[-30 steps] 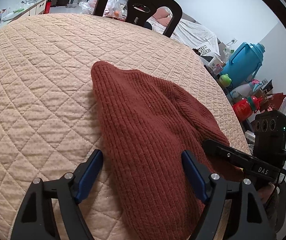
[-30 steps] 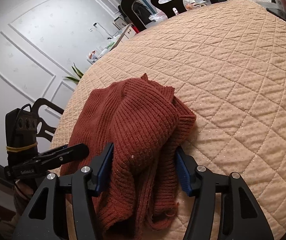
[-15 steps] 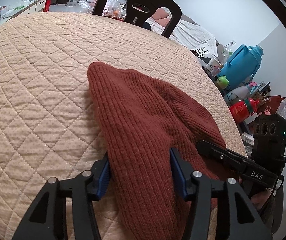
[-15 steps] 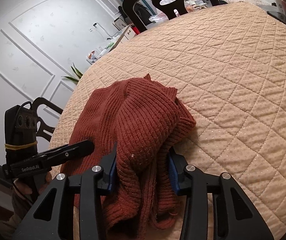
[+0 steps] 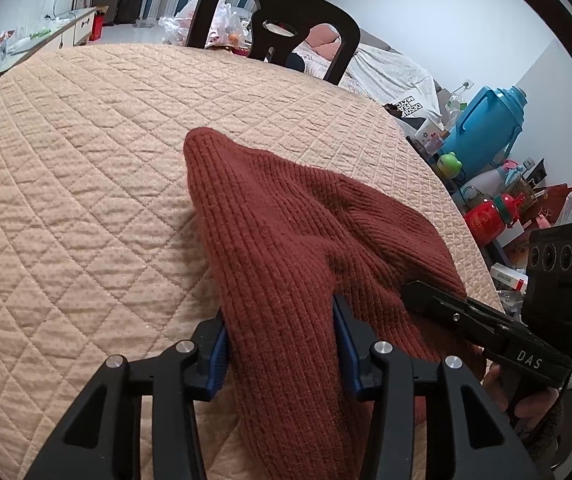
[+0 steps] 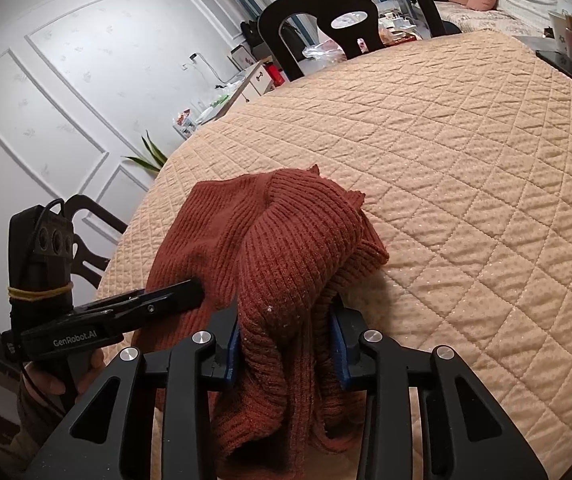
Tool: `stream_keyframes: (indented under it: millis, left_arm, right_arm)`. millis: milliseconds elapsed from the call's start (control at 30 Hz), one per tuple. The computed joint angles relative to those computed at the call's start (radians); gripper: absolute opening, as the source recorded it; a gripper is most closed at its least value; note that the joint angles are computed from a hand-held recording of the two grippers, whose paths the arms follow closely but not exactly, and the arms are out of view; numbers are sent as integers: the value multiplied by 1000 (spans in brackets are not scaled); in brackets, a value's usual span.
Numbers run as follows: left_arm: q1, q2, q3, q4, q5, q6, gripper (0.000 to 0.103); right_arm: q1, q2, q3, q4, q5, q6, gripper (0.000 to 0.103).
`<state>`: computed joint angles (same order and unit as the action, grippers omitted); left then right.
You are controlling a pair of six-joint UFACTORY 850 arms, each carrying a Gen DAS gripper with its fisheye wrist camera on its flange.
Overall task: Fold small clothes
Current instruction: 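Lift the gripped edge with both grippers and fold it over the bundle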
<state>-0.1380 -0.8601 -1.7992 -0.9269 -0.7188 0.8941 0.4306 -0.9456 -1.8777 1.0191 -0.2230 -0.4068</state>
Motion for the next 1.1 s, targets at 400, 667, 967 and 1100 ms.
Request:
stream_keyframes:
  millis: [400, 667, 967, 1100]
  left_arm:
    - [39, 44, 38, -46, -3, 44, 47]
    - [90, 66, 53, -46, 8, 50, 47]
    - [167, 73, 50, -66, 32, 62, 39]
    - [180, 34, 14, -16, -1, -11, 40]
  right_arm:
    - [28, -1, -35, -29, 6, 27, 35]
    - [56, -85, -194, -153, -46, 165, 35]
    - [90, -239, -467, -307, -130, 335, 34]
    - [98, -243, -472, -355, -120, 387, 34]
